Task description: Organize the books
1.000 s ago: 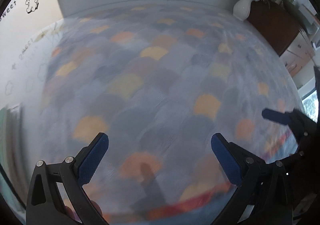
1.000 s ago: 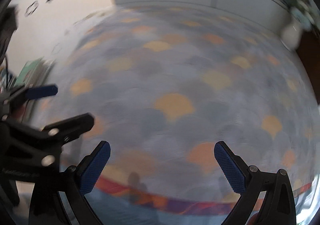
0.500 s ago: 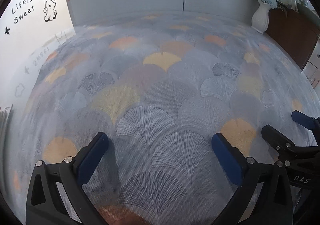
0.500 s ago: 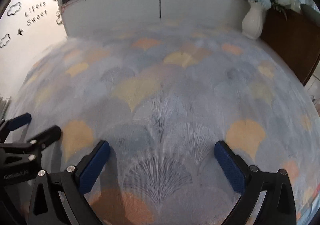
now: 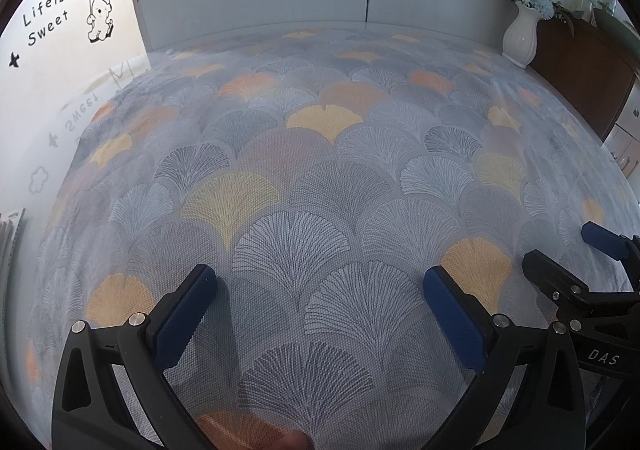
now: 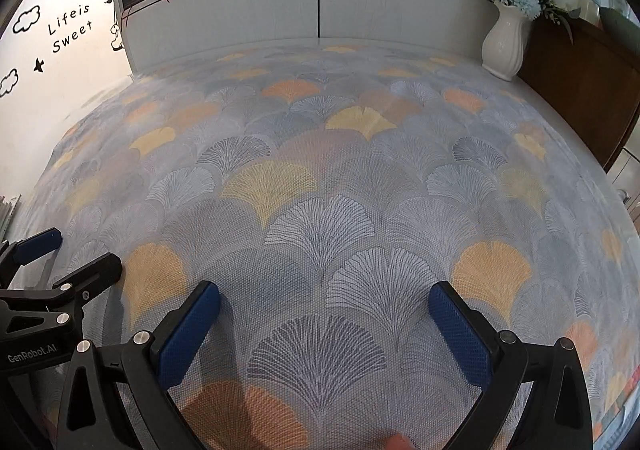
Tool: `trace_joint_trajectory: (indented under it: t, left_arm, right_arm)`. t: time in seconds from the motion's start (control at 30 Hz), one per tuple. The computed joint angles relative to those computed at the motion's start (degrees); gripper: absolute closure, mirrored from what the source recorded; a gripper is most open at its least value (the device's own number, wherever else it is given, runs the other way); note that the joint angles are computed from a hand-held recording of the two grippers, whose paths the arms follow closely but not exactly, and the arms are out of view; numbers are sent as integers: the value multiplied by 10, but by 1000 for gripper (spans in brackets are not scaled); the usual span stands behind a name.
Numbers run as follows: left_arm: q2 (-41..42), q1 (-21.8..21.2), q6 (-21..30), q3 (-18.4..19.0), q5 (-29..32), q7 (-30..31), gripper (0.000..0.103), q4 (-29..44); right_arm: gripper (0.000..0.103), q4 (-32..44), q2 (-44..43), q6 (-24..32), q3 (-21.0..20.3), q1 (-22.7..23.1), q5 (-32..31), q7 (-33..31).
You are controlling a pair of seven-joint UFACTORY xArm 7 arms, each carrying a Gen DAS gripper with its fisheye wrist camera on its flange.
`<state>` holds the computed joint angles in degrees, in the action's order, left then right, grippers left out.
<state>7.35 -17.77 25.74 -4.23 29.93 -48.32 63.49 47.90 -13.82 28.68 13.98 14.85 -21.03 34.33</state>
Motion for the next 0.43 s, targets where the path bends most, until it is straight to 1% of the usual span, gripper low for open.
trace_joint_trajectory:
  t: [0.43]
  left_arm:
    - [0,-1,2,0,4,-3,0,0]
  right_arm:
    - [0,0,0,1,-1,0,1,-1]
